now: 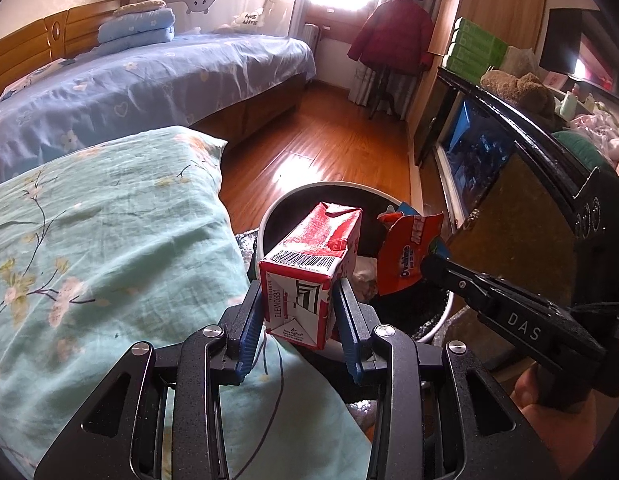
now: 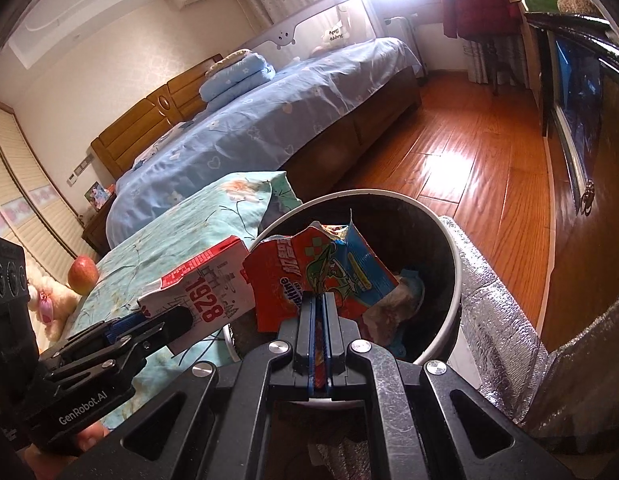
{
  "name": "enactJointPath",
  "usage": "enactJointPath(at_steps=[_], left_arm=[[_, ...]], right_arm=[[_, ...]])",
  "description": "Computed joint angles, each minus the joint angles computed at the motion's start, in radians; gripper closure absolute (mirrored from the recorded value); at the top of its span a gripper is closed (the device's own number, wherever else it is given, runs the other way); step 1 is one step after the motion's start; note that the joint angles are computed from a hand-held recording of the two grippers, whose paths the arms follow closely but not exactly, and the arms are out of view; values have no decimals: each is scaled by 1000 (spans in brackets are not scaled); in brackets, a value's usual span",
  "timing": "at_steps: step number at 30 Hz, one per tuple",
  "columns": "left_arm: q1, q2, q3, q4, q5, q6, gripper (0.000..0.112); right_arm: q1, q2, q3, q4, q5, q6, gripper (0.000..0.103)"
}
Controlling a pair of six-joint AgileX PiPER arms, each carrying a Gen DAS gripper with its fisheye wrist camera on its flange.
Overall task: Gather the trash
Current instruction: 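Carry the milk carton and red wrapper over the bin with both tools, then hold the carton and wrapper above the bin opening with both tools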
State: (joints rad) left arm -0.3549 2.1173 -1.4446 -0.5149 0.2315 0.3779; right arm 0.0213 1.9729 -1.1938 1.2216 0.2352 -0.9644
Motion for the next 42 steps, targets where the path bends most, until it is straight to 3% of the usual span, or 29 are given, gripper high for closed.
enactJointPath(at_steps=[16, 42], left_arm=[[-20, 29, -63, 161, 25, -163, 79], [-24, 44, -99, 204, 40, -203, 79]], right_arm=[[-18, 36, -49, -73, 17, 73, 100], [-17, 43, -79, -132, 23, 134, 100]])
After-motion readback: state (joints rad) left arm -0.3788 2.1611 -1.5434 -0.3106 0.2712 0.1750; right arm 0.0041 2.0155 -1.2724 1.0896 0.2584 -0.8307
